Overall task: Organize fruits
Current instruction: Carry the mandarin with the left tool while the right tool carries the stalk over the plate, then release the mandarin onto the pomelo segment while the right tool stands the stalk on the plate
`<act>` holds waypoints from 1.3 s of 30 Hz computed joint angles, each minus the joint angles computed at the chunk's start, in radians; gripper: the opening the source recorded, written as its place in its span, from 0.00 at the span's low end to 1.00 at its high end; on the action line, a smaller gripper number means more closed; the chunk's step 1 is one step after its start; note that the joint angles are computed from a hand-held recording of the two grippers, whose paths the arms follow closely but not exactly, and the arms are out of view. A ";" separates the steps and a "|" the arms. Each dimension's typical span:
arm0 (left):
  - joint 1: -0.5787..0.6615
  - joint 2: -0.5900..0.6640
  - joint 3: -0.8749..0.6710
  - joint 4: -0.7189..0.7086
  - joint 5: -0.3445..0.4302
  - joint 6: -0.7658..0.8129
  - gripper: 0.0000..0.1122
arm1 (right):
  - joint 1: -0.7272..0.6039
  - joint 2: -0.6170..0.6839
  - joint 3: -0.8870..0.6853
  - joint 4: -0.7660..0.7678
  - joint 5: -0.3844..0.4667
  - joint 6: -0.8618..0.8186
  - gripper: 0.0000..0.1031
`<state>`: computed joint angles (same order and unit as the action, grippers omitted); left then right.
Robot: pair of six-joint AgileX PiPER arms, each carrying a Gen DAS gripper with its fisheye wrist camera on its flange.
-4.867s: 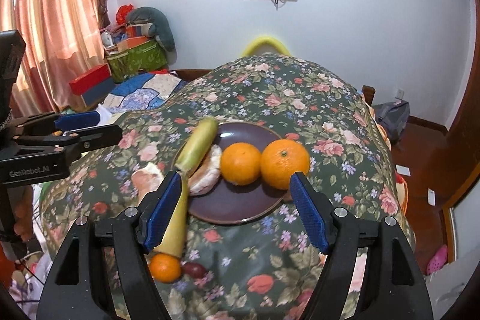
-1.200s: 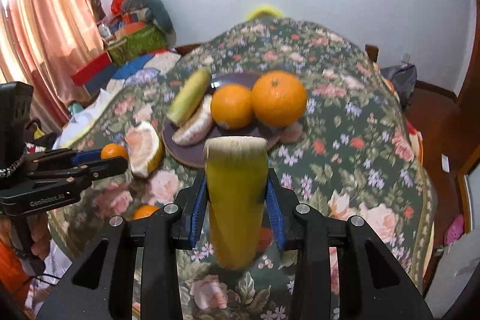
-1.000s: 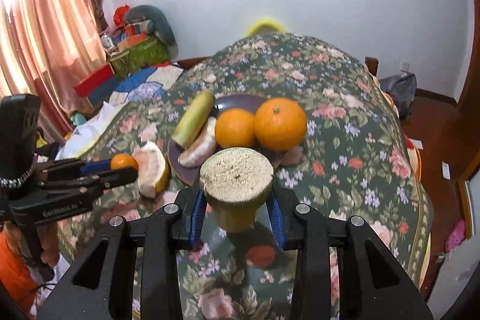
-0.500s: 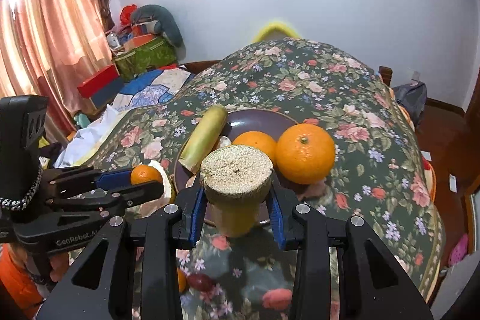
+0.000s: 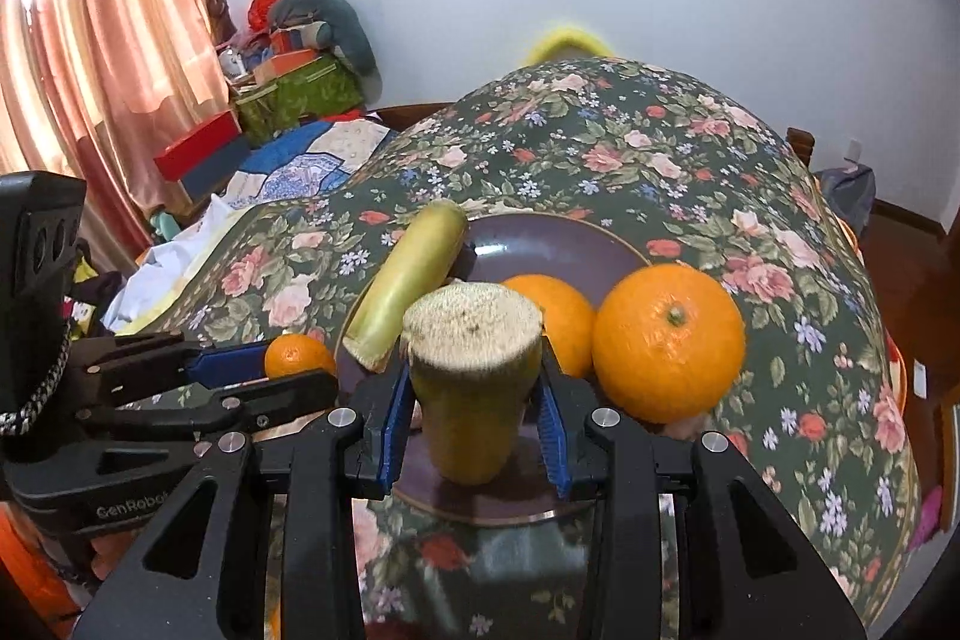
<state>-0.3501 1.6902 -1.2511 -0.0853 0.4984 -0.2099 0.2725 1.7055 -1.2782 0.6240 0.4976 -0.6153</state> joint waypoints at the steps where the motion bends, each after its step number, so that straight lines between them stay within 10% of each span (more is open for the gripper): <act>1: 0.004 0.002 -0.002 -0.008 -0.003 0.006 0.30 | 0.000 0.008 -0.010 0.000 0.001 -0.003 0.33; 39: -0.026 0.185 -0.237 0.013 0.074 0.046 0.30 | -0.122 0.001 0.023 0.151 0.102 -0.161 0.31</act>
